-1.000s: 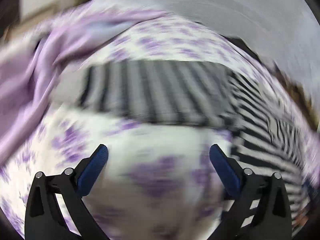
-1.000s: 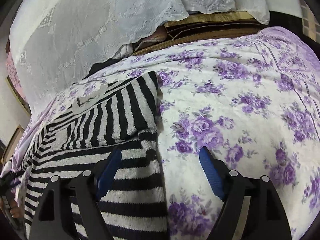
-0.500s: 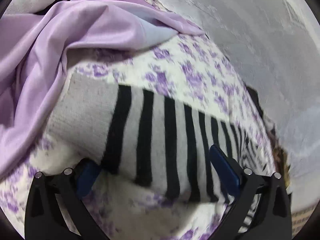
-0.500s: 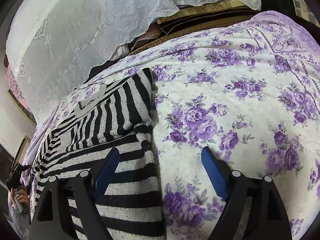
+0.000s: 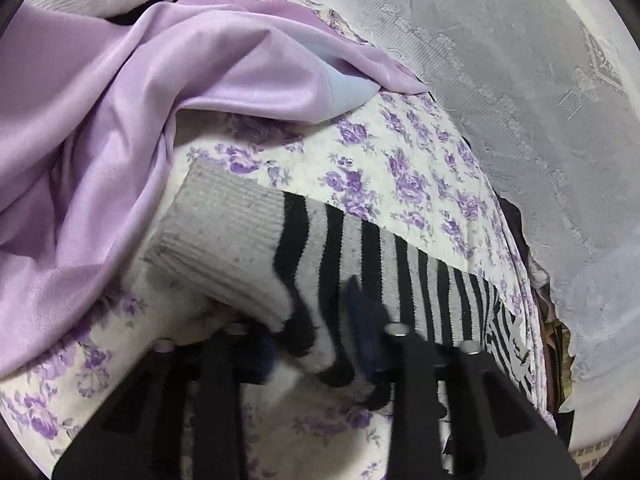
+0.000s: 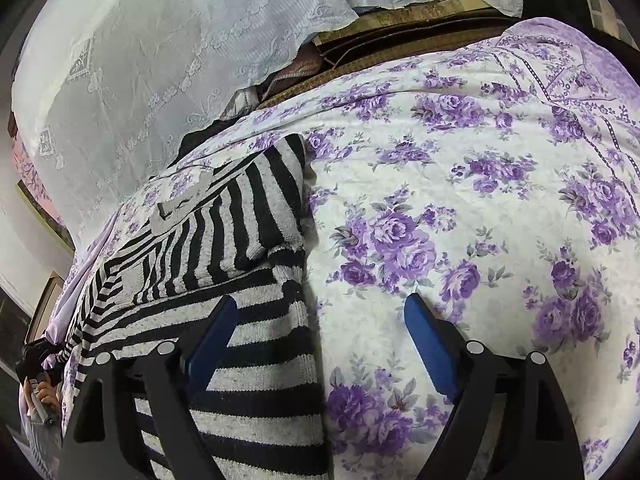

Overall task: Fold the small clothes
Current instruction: 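Grasp the grey cuff of the other sleeve with the left tool, then fold the held sleeve across the sweater body and open the left tool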

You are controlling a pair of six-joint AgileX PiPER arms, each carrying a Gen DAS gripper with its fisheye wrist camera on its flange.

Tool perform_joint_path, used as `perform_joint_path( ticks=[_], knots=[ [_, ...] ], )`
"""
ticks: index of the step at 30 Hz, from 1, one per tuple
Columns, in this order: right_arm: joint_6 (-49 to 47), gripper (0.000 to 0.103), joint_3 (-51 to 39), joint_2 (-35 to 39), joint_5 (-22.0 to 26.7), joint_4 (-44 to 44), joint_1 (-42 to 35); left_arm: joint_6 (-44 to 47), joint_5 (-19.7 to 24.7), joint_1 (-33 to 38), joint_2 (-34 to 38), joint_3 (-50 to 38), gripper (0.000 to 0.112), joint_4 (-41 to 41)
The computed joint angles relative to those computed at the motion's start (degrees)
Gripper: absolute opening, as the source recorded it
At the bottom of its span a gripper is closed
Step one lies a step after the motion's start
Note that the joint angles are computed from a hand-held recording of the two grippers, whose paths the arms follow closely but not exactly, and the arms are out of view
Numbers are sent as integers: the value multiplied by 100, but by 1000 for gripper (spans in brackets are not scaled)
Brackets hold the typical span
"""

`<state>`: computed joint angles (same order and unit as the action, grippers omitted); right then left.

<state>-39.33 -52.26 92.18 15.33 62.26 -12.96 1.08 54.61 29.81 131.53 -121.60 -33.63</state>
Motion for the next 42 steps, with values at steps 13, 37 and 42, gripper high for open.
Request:
perform_joint_path(
  ticks=[13,37,42],
  knots=[
    [-400,93,-177,208,218,351,-85,486,-1193,-848,-1312,1412,8,1201],
    [1391,96,482,-1308,-105,-1814,1340,-794,-1073,-3912,-2179,1050,8,3819],
    [1343,96,535,-1333,11,-1737,1466,-1161,-753,-4469,-1666,321,8,4142]
  ],
)
